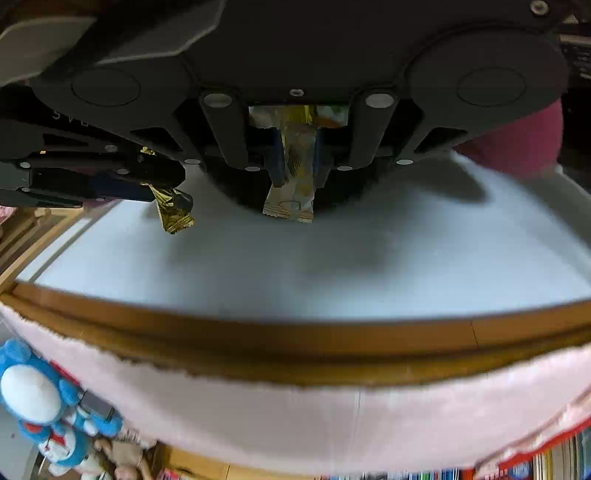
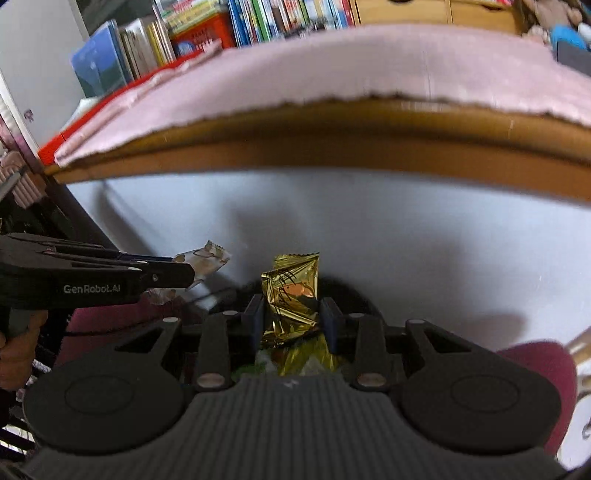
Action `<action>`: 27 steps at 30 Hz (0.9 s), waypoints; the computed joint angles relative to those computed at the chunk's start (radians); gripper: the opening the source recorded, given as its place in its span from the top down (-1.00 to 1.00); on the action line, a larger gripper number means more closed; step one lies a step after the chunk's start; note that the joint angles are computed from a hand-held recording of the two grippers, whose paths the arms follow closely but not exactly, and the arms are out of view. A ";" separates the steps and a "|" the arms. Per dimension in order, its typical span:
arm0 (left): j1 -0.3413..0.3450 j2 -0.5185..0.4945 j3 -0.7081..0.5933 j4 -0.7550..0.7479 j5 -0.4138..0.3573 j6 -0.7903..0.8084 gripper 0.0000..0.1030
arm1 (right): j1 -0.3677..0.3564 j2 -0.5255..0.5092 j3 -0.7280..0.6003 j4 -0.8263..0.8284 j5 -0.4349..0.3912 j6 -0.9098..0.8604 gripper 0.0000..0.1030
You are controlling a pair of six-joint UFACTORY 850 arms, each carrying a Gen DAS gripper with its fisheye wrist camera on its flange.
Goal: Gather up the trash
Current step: 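Lower both held items into the black bin and open both tools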
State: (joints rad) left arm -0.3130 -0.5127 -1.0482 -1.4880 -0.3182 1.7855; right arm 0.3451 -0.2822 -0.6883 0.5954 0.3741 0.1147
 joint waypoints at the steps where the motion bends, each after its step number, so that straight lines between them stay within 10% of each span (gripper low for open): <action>1: 0.001 -0.010 -0.006 0.047 0.000 -0.052 0.71 | 0.000 -0.007 -0.002 -0.008 -0.009 0.012 0.21; 27: -0.038 -0.098 -0.082 0.549 0.049 -0.575 0.44 | -0.004 -0.077 -0.064 -0.096 -0.103 0.106 -0.21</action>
